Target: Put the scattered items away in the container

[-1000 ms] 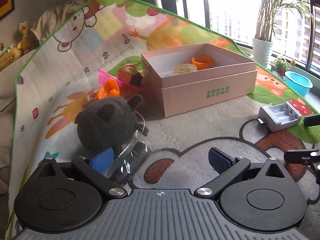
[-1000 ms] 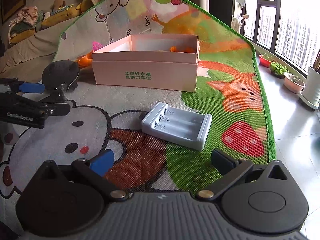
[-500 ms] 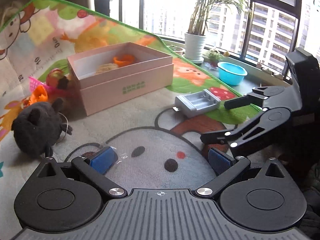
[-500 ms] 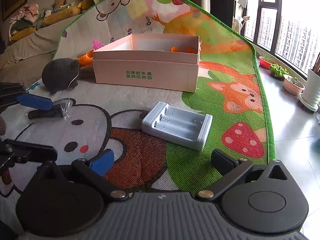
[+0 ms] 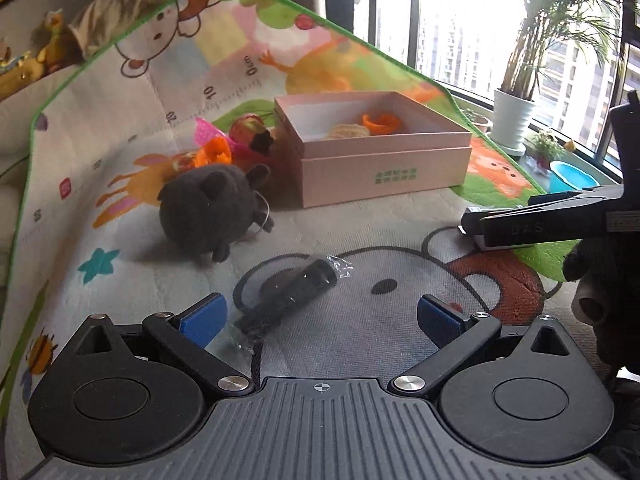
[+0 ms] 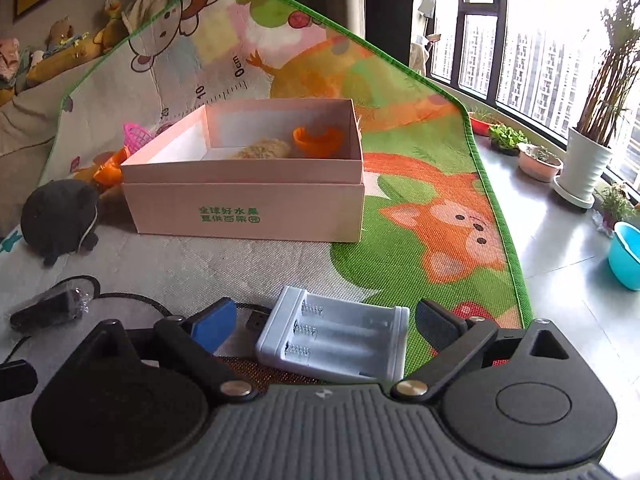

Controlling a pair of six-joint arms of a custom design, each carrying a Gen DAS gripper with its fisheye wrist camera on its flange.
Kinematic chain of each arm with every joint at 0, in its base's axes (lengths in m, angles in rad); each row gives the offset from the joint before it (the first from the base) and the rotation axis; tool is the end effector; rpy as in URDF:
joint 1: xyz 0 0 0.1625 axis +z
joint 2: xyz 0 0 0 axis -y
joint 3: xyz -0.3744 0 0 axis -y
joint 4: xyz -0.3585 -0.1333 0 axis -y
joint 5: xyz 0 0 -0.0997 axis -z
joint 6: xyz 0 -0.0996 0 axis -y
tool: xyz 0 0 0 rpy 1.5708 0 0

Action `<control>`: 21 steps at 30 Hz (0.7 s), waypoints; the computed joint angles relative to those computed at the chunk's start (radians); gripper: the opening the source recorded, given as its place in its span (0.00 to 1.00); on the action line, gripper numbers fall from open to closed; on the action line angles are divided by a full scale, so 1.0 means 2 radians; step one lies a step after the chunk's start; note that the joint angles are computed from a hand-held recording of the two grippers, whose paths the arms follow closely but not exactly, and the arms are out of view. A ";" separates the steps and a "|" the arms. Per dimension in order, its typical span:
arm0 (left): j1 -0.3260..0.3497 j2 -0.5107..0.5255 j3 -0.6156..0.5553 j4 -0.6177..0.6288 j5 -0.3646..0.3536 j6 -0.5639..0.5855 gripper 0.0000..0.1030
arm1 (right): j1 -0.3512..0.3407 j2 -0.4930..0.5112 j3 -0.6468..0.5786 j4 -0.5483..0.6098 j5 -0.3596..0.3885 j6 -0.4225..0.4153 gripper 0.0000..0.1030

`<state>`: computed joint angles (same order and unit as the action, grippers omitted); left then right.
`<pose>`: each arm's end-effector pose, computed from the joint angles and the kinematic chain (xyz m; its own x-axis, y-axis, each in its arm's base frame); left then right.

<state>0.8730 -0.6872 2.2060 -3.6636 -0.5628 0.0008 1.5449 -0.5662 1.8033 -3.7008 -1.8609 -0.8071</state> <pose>-0.1036 -0.4621 0.0515 -0.7035 -0.0086 -0.7107 0.5401 0.6435 -0.5424 0.0900 -0.5728 0.0424 -0.6702 -0.2816 0.6867 -0.6765 0.6124 -0.4091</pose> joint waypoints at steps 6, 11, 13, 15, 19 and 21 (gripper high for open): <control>0.004 0.000 0.003 0.004 0.002 -0.026 1.00 | 0.008 0.018 -0.022 0.012 -0.035 0.002 0.91; 0.021 -0.032 0.016 0.047 -0.058 -0.072 1.00 | 0.002 0.007 -0.009 0.010 -0.027 -0.004 0.91; 0.025 -0.034 0.014 0.047 -0.072 -0.074 1.00 | -0.002 0.002 -0.001 0.008 -0.019 -0.006 0.91; 0.028 -0.030 0.004 0.053 -0.069 -0.075 1.00 | -0.005 -0.003 0.004 0.008 -0.013 -0.004 0.91; 0.038 -0.012 -0.026 0.053 -0.054 -0.047 1.00 | -0.010 -0.009 0.011 0.011 0.001 -0.002 0.91; 0.044 -0.002 -0.046 0.052 -0.040 -0.027 1.00 | -0.012 -0.012 0.015 0.013 0.010 -0.005 0.91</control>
<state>0.9608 -0.6906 2.1148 -3.5586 -0.6434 -0.0526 1.5200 -0.5902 1.8343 -3.6741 -1.8410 -0.8180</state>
